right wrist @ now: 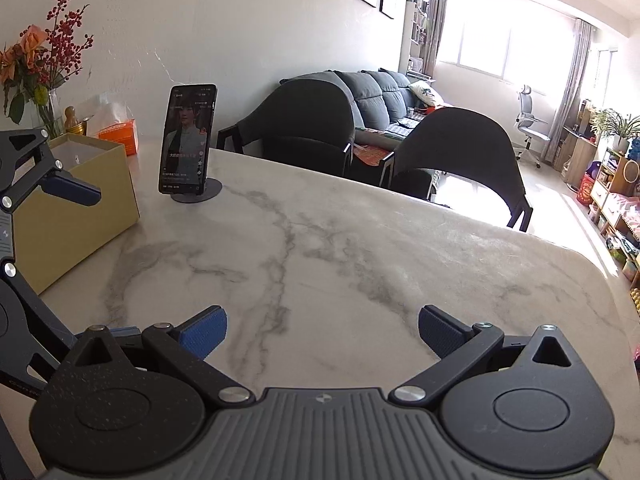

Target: Fold shopping bag

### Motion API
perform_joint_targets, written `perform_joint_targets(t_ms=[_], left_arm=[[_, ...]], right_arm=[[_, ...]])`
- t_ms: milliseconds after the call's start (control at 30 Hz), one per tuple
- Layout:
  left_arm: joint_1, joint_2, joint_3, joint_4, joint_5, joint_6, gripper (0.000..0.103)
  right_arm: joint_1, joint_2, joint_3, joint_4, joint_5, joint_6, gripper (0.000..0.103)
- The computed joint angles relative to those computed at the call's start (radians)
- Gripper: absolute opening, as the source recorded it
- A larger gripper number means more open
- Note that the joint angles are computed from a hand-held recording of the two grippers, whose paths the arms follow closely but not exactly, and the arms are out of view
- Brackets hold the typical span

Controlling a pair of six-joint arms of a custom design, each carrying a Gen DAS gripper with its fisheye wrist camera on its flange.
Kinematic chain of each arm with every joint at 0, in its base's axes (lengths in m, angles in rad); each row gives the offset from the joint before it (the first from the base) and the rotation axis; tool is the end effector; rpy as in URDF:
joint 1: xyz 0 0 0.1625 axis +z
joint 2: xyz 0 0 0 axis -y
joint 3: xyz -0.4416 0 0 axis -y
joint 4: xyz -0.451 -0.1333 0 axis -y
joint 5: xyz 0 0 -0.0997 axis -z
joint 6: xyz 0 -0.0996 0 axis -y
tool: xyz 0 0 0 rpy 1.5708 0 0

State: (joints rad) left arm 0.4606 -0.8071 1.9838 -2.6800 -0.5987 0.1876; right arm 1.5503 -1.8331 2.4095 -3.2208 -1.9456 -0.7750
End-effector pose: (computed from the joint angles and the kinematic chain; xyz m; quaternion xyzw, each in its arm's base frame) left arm -0.4186 -0.4484 0.0023 0.5466 0.6945 -0.1811 0.4313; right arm 0.0888 -0.3945 0.3866 0.2224 -0.8200 0.4012 0.3422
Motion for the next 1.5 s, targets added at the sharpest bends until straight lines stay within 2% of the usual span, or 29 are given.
perform_joint_targets(t_ms=[133,733,1000,1167,1400,1500], left_arm=[[0.028,0.031,-0.019,-0.047,-0.069,0.039,0.103],[0.125,0.134,-0.112,-0.117,-0.318,0.062,0.103],[0.158,0.163,-0.150,-0.161,-0.398,-0.015,0.103],[0.179,0.170,-0.182,-0.109,-0.465,-0.098,0.103],[0.175,0.182,-0.193,-0.123,-0.458,-0.178,0.103],[0.165,0.196,-0.197,-0.138,-0.426,-0.220,0.103]], right_arm=[[-0.023,0.007,-0.007,-0.004,-0.003,0.021,0.102],[-0.122,0.034,-0.040,-0.016,-0.005,0.117,0.102],[-0.145,0.043,-0.052,-0.015,-0.014,0.142,0.102],[-0.159,0.048,-0.061,-0.012,-0.017,0.158,0.102],[-0.167,0.058,-0.069,-0.002,-0.022,0.163,0.102],[-0.170,0.061,-0.073,-0.001,-0.026,0.169,0.102]])
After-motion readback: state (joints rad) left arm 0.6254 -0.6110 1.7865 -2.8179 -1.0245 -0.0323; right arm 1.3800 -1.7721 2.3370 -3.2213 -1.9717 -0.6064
